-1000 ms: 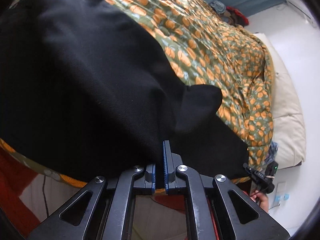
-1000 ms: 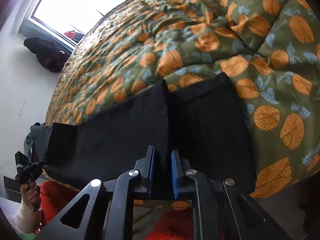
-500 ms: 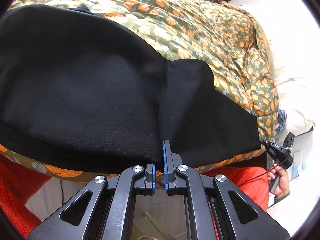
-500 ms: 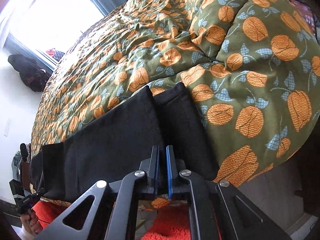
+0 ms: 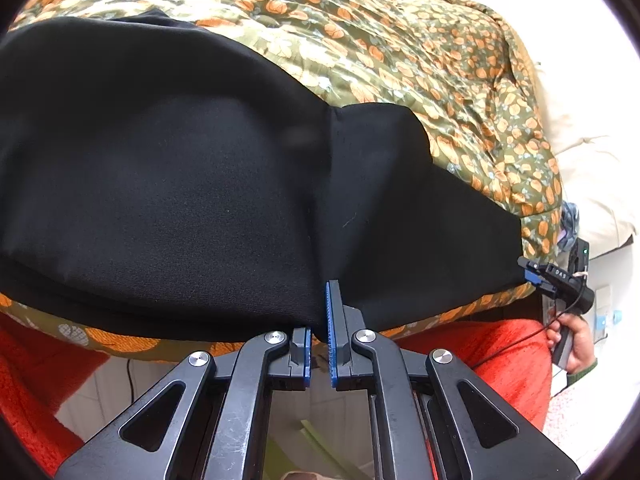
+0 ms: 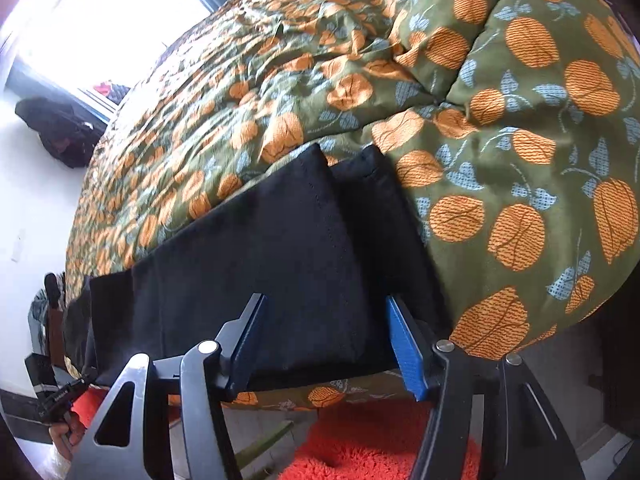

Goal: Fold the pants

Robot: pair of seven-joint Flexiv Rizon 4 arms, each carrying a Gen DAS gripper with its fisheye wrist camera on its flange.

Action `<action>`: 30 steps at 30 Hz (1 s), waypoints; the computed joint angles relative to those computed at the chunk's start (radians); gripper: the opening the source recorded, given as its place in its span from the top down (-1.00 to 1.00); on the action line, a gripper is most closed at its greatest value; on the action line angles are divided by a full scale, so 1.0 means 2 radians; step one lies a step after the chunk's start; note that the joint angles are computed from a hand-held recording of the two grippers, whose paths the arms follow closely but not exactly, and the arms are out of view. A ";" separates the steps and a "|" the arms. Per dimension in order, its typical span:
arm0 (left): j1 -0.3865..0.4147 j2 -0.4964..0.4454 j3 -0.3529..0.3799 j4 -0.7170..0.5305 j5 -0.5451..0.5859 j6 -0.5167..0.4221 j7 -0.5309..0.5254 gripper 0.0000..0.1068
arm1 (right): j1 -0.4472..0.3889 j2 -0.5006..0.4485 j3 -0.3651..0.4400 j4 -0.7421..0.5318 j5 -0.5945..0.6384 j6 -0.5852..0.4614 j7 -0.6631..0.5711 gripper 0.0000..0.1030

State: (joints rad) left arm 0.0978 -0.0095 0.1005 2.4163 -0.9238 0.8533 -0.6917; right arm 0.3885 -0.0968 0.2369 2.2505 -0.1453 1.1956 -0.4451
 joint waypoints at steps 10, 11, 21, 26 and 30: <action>-0.012 0.014 -0.003 0.008 -0.013 0.009 0.008 0.90 | 0.004 0.032 -0.015 0.033 -0.155 -0.022 0.126 0.78; -0.014 0.015 -0.004 0.009 -0.012 0.011 0.009 0.90 | 0.001 0.036 -0.015 0.036 -0.168 -0.027 0.140 0.78; -0.023 0.011 -0.006 0.012 0.015 0.022 0.000 0.86 | -0.017 0.055 -0.003 0.052 -0.180 -0.043 0.171 0.79; -0.027 0.008 -0.010 0.010 0.021 0.033 -0.002 0.86 | -0.019 0.059 0.000 0.053 -0.191 -0.056 0.191 0.79; -0.027 0.003 -0.010 0.010 0.048 0.036 -0.018 0.82 | -0.013 0.047 0.001 0.039 -0.144 -0.072 0.154 0.78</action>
State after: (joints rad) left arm 0.0437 -0.0039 0.0814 2.4362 -0.8287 0.9244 -0.7284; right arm 0.3620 -0.0035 0.2395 2.3284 -0.4338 1.0520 -0.1379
